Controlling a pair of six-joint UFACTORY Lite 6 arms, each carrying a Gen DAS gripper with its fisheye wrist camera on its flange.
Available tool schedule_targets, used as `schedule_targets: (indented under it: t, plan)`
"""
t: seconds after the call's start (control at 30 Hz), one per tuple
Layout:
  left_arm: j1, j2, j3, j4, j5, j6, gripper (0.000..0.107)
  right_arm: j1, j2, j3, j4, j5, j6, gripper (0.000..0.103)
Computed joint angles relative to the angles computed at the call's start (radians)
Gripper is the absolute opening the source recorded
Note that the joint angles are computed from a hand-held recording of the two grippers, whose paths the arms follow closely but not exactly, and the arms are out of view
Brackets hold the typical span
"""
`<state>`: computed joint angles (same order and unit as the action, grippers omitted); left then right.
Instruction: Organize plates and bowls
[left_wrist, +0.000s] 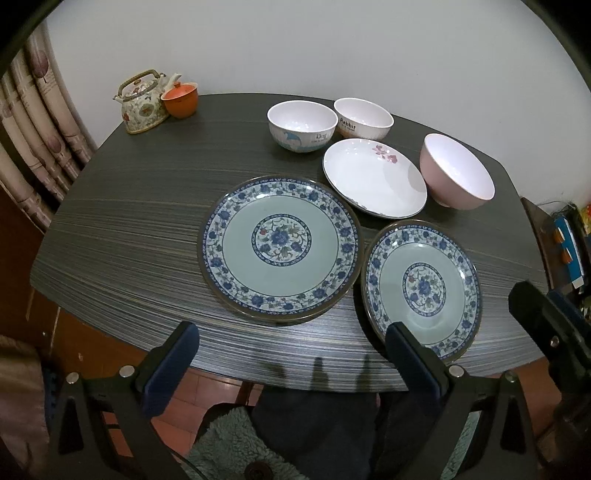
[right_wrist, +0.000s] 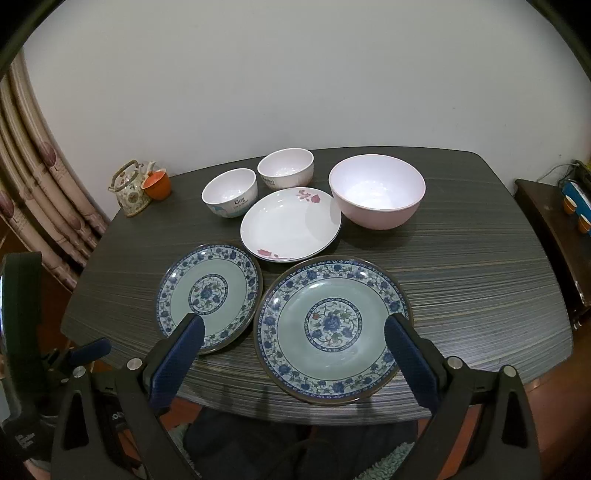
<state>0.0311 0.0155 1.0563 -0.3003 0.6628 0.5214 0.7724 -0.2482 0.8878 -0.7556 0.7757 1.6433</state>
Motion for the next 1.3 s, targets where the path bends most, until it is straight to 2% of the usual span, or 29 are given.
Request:
schedule_targets:
  t: [1.3]
  plan:
    - [0.012,0.009,-0.001,-0.006,-0.004,0.015,0.103,0.009,-0.003,-0.017,-0.012,-0.004,0.027,0.096]
